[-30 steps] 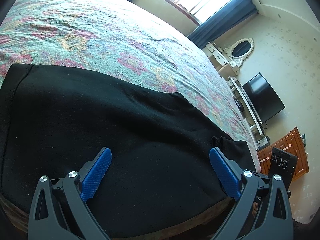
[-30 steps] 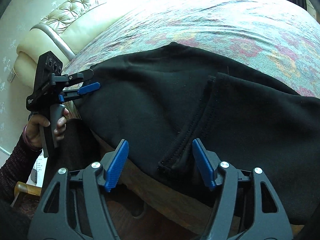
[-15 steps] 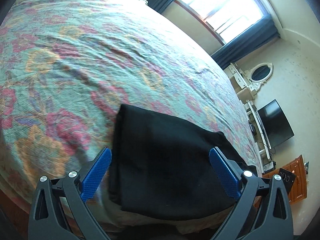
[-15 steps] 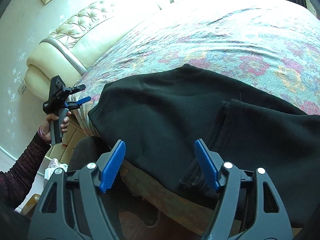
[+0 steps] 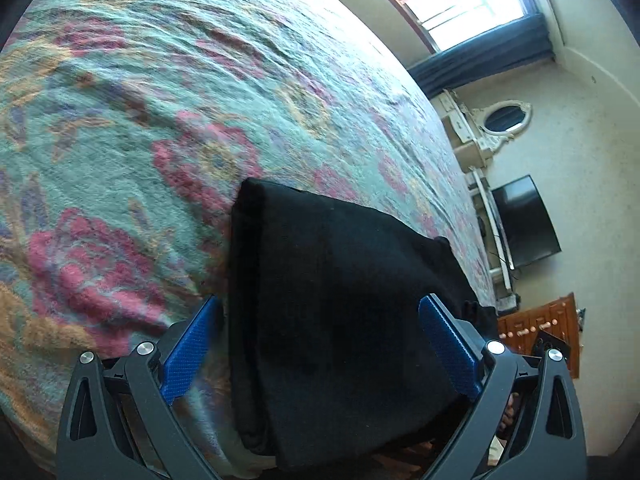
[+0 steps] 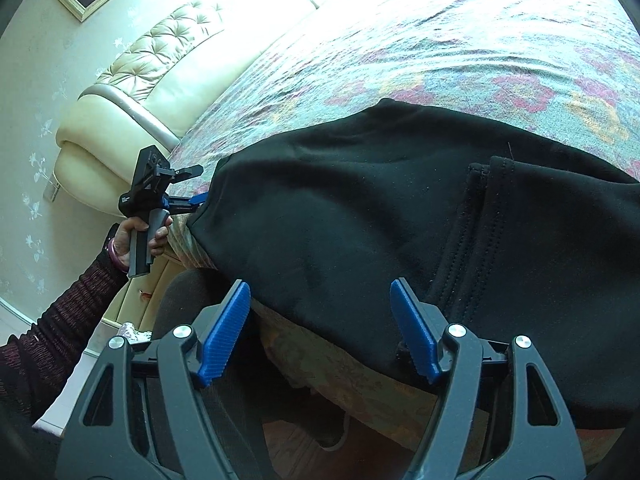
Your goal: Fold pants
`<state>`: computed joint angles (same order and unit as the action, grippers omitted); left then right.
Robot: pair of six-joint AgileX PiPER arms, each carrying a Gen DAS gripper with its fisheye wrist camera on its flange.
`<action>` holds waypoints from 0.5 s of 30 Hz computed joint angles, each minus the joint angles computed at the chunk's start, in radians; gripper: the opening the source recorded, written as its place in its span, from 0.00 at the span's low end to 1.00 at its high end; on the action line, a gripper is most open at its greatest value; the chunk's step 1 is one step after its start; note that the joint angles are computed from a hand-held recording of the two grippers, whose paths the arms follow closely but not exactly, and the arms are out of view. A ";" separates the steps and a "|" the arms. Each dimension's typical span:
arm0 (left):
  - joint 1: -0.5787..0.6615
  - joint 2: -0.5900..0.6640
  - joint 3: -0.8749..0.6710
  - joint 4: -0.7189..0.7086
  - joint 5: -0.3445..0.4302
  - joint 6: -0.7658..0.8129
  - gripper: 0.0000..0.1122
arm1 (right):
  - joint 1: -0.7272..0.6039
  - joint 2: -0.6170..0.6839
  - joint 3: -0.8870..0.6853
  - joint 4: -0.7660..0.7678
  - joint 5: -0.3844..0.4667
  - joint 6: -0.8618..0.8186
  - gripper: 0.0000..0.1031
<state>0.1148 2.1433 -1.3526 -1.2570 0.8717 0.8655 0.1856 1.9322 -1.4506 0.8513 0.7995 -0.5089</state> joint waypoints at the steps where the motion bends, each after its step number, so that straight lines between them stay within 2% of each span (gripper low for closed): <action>1: 0.002 0.020 -0.012 -0.028 0.056 0.028 0.87 | 0.000 -0.001 0.004 0.009 0.003 -0.003 0.70; 3: 0.006 0.050 -0.030 -0.056 0.126 0.055 0.87 | 0.002 0.002 0.008 0.029 0.013 -0.007 0.70; 8: 0.034 0.084 -0.031 -0.152 0.150 0.063 0.87 | 0.007 -0.011 0.047 0.091 -0.001 -0.027 0.71; 10: 0.023 0.075 -0.034 -0.147 0.123 0.050 0.84 | 0.008 -0.020 0.078 0.134 -0.011 -0.048 0.71; 11: 0.007 0.069 -0.044 -0.102 0.094 0.030 0.59 | 0.008 -0.026 0.095 0.154 -0.017 -0.059 0.71; 12: -0.016 0.069 -0.056 -0.032 0.050 -0.015 0.19 | 0.007 -0.028 0.106 0.167 -0.019 -0.065 0.71; 15: -0.026 0.089 -0.064 -0.025 0.044 -0.076 0.18 | 0.005 -0.039 0.138 0.197 -0.031 -0.076 0.71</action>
<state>0.0888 2.2325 -1.4166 -1.2822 0.9160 0.7893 0.1903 1.8931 -1.3125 1.0487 0.7685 -0.5844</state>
